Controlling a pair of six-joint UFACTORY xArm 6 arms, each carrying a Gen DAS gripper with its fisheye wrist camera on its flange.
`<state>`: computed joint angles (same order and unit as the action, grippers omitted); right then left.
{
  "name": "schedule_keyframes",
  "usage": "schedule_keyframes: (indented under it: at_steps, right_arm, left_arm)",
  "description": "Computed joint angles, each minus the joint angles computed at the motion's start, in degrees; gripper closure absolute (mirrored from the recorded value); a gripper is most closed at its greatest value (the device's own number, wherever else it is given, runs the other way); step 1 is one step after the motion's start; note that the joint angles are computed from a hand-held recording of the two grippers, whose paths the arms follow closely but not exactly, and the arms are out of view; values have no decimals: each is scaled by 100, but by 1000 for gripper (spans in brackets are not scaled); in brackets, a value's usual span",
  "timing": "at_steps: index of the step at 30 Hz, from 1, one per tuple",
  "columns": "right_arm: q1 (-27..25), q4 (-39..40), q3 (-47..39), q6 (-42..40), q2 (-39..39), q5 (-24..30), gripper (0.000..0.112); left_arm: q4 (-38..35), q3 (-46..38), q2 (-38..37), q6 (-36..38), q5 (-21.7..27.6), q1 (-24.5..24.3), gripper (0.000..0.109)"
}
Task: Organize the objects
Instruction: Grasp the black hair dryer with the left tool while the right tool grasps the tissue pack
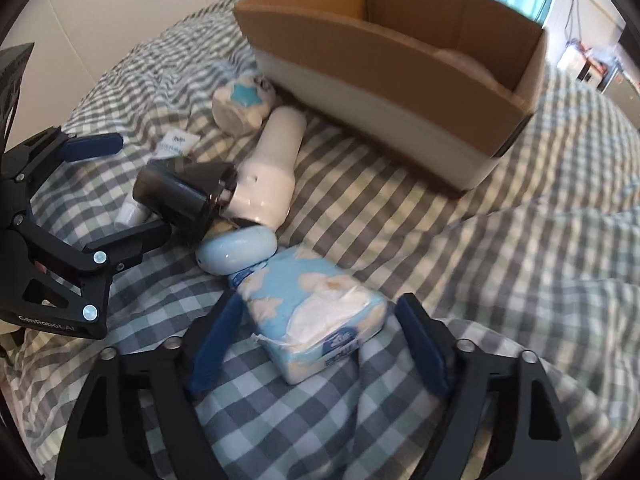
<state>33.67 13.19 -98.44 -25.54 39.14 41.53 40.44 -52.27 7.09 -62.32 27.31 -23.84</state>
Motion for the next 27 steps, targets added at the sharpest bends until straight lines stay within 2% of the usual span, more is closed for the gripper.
schedule_keyframes:
  at_steps: [1,12,14,16,24,27]
  right_arm:
    - [-6,20,-52,-24,33,53,44]
    - [-42,-207,576,414,-377,-967,47]
    - [-59,-126,595,421,-372,-1045,47]
    - [-47,-95,495,473,-284,-1027,47]
    - [-63,-257,649,574,-415,-1126,47]
    - [-46,-625,812,878,-548,-1291,47]
  left_arm:
    - [-71,-23,40,75,-61,15,6]
    - [-615,-597,648,826,-369,37,6]
    - [-827,-719,796,1027,-306,41,19]
    - [-997,-781,873,1198,-273,40,26]
    - [-715,-744,793,909,-163,-10,27]
    - [-591,-670,677,768,-118,-49,27]
